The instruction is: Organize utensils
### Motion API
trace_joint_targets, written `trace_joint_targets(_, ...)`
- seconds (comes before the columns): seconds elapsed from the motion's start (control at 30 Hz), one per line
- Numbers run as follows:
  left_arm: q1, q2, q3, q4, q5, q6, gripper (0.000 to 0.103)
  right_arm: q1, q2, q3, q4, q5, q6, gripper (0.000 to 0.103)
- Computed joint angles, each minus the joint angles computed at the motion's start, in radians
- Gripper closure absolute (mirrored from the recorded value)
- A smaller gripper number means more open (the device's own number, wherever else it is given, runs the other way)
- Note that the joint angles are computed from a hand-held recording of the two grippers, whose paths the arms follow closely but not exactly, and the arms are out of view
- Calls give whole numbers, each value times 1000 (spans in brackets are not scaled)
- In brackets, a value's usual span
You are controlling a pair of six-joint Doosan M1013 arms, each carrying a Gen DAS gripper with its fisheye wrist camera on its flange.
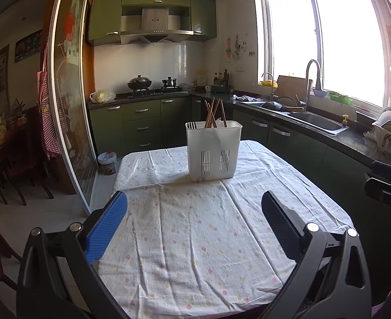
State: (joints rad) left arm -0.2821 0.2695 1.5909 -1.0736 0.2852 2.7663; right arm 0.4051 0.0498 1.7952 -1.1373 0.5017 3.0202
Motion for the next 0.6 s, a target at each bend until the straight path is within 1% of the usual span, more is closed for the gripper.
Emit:
trace_joint_targets(0.1, -2, 0, 1, 20, -6, -11, 7, 0, 1, -1, 0, 1, 0, 5)
trace_joint_targets(0.23, -10, 6, -10, 189, -15, -160, 7, 0, 1, -2, 4, 1, -3, 5)
trace_joint_targets(0.3, -12, 10, -17, 252, -7, -221, 7, 0, 3, -3, 9, 2, -6, 5)
trace_joint_targets(0.43, -10, 13, -21, 282, 0, -262, 7, 1, 2, -3, 6, 3, -4, 5)
trace_joint_targets(0.53, -7, 17, -32, 308, 21, -302, 7, 0, 3, -3, 12, 3, -9, 5)
trace_joint_targets(0.6, -8, 17, -31, 318, 14, -315, 7, -1, 4, -4, 16, 1, -14, 5)
